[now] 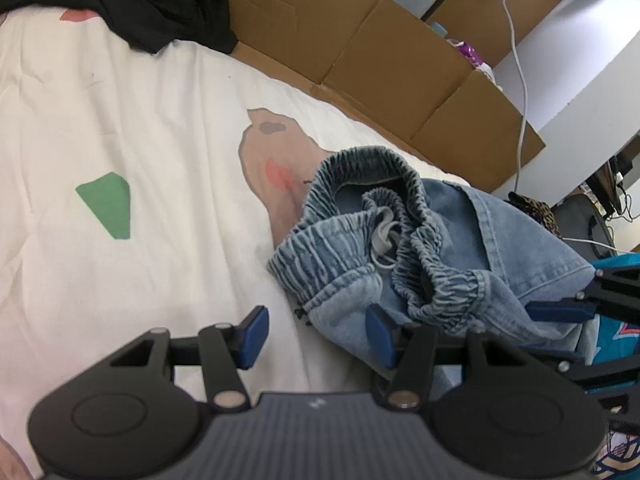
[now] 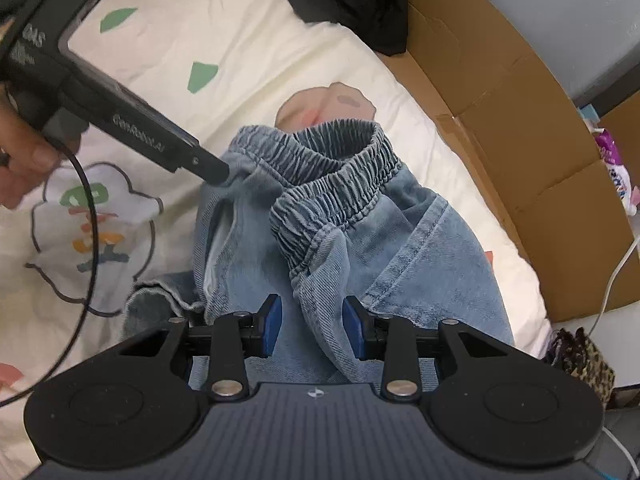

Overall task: Fold clothes
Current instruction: 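Regrasp the elastic waistband of the denim with the right tool, then lift the waistband with the right tool while the left tool grasps the waistband cuff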

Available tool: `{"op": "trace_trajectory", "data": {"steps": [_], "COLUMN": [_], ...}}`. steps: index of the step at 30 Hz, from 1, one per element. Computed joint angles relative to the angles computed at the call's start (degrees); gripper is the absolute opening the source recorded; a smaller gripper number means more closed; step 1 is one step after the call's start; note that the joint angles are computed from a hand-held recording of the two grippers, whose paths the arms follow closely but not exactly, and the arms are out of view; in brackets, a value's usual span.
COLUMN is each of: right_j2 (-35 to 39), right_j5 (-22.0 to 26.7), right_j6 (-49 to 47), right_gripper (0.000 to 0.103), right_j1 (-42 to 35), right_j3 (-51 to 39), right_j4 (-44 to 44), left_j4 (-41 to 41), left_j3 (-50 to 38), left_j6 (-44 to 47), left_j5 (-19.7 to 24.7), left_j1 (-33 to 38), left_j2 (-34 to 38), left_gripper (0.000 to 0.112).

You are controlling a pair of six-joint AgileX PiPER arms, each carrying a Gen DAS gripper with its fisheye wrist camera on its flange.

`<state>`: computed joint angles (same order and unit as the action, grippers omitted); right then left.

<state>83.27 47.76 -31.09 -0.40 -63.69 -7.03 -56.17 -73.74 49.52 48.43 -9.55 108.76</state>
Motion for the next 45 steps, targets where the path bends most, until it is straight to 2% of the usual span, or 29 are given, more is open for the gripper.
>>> {"op": "trace_trajectory", "data": {"steps": [2,6,9,12,15,19,28,35,45], "right_j2": [-0.2,-0.2,1.1,3.0,3.4,2.0,4.2,11.5,24.6], "right_j5": [-1.8,-6.5,-8.7,-10.1,-10.9,-11.9,-13.4,-13.1,-13.8], "right_j6": [2.0,12.9,19.0,22.0,16.5,12.8,6.6,4.3,6.5], "right_gripper": [0.041,0.041,0.040,0.038,0.013,0.007,0.006,0.007,0.007], "right_j1": [1.8,8.6,11.2,11.1,8.4,5.3,-3.6,-8.0,-10.2], "right_j3": [2.0,8.0,10.2,10.5,9.4,7.9,-1.3,-11.7,-24.3], "right_j4": [-3.6,-19.6,-27.7,-32.7,-29.8,-27.9,-24.2,-20.7,-22.3], "left_j4": [0.0,-0.1,-1.1,-1.6,-1.9,-2.3,-2.7,-6.4,-9.4], "left_j3": [-0.2,-0.8,1.2,1.0,1.1,1.4,-0.6,-3.3,-5.5], "left_j6": [0.1,0.3,-3.3,-3.2,-3.0,-2.8,-4.9,-6.7,-7.6], "left_j5": [0.3,0.8,-4.5,-3.9,-3.7,-3.7,-2.1,-0.4,1.7], "left_j1": [0.2,0.7,-2.6,-2.1,-1.9,-1.9,-1.9,-2.0,-2.2], "left_j2": [0.3,0.9,-0.3,0.1,0.2,0.3,2.6,7.5,9.8], "left_gripper": [0.057,0.057,0.057,0.057,0.057,0.057,0.057,0.058,0.061]}}
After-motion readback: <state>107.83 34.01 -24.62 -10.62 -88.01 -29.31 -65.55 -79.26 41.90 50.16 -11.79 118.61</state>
